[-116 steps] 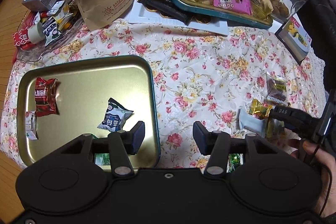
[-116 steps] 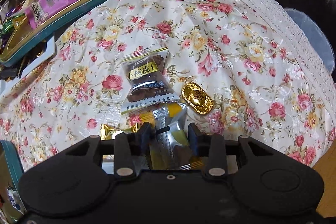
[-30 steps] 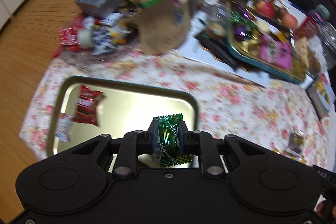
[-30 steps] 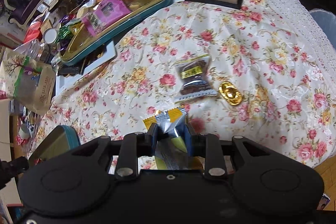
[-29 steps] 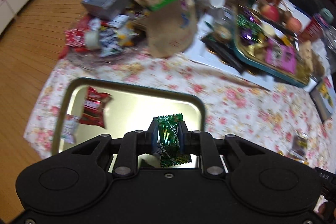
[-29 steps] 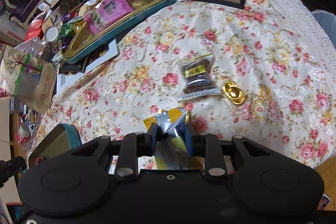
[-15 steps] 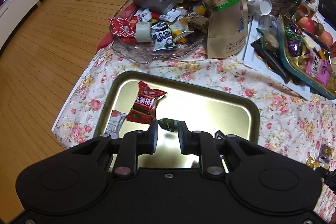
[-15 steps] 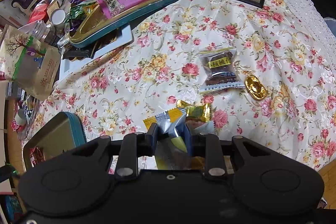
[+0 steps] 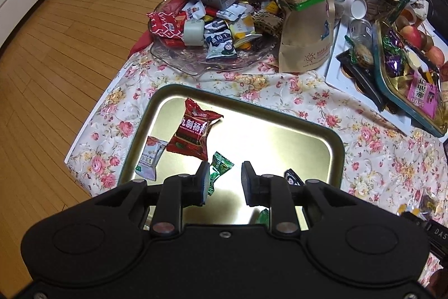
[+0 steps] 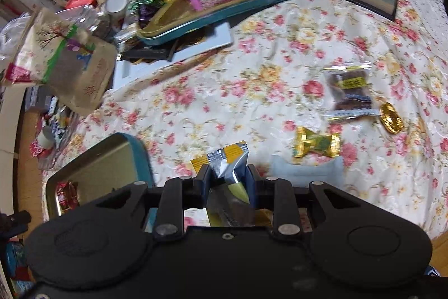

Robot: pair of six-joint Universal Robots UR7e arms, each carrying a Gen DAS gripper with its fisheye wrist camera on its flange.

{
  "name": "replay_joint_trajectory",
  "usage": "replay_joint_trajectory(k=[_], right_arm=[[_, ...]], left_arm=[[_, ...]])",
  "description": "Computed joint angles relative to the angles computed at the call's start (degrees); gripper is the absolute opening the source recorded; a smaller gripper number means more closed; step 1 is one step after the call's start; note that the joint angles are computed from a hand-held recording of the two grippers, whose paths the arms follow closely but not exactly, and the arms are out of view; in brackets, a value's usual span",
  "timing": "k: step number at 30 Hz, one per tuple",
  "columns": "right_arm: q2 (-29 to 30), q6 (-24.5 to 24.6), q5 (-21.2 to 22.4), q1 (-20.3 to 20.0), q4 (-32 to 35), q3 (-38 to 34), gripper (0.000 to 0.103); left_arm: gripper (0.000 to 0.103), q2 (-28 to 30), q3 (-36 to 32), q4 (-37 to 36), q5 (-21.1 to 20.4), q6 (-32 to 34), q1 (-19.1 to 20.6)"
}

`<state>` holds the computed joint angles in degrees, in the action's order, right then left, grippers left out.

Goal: Organize snacks
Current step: 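Carry both candies over the gold tray and open both tools to drop them, then move both tools back toward the candies on the cloth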

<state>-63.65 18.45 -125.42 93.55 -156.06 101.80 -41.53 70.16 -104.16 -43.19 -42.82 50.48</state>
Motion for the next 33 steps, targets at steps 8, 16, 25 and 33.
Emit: replay_joint_trajectory(k=[8,16,25,33], right_arm=[[5.47,-8.35,3.67,3.71,-8.20,-3.06,0.028],[10.84,-16.51,7.22,6.24,-16.23,-5.94,0.031],[11.47,-19.59,5.06,7.08,-18.98,-5.82,0.038],[9.37,-10.33,0.89,5.33,-8.90,-6.19,0.038]], left_arm=[[0.034,0.95,-0.32,-0.19,-0.73,1.27,-0.69],[0.034,2.04,-1.70,0.28,-1.77,0.86,-0.90],[0.034,2.82,-2.26,0.19,-2.62,1.58,-1.22],[0.034,3.74,-3.13,0.93,-3.17,1.32,-1.55]])
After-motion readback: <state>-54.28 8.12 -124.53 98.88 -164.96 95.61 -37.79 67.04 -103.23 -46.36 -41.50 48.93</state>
